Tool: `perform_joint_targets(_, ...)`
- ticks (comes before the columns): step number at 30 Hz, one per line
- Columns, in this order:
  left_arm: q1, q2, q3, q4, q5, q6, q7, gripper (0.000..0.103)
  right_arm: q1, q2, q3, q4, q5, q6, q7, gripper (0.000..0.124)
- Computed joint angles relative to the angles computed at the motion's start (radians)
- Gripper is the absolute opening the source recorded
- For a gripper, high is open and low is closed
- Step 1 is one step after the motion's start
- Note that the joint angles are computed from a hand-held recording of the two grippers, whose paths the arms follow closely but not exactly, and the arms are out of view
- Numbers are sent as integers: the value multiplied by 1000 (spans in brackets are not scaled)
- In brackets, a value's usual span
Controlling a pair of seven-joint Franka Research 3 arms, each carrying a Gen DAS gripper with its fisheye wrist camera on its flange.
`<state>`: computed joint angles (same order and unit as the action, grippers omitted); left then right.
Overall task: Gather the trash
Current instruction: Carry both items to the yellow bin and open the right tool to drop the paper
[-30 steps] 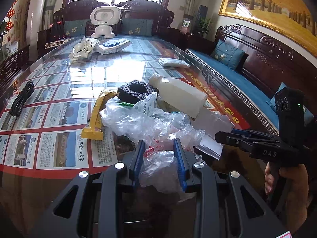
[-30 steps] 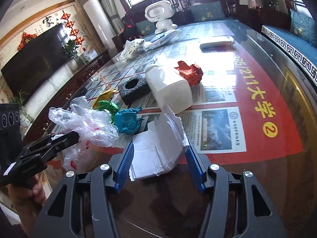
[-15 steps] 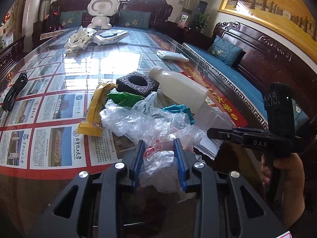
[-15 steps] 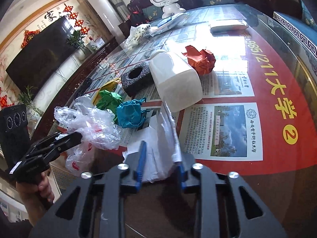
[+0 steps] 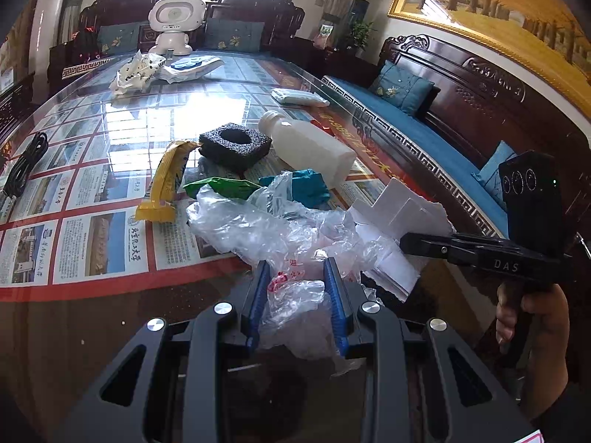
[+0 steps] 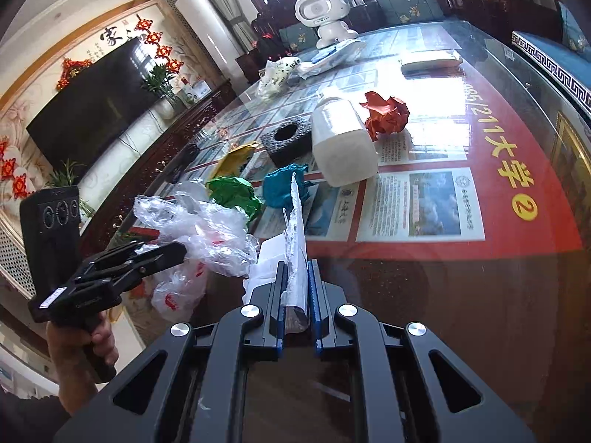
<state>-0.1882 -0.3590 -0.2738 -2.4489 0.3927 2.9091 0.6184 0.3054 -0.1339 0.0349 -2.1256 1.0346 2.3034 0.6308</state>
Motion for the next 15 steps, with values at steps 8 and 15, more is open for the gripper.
perform_joint_targets(8, -20, -108, -34, -67, 9, -23, -41, 31, 5, -135, -18, -129, -6, 29, 9, 11)
perform_joint_targets(15, -59, -233, -51, -128, 3, -51, -63, 31, 24, -284, -51, -241, 10, 24, -5, 11)
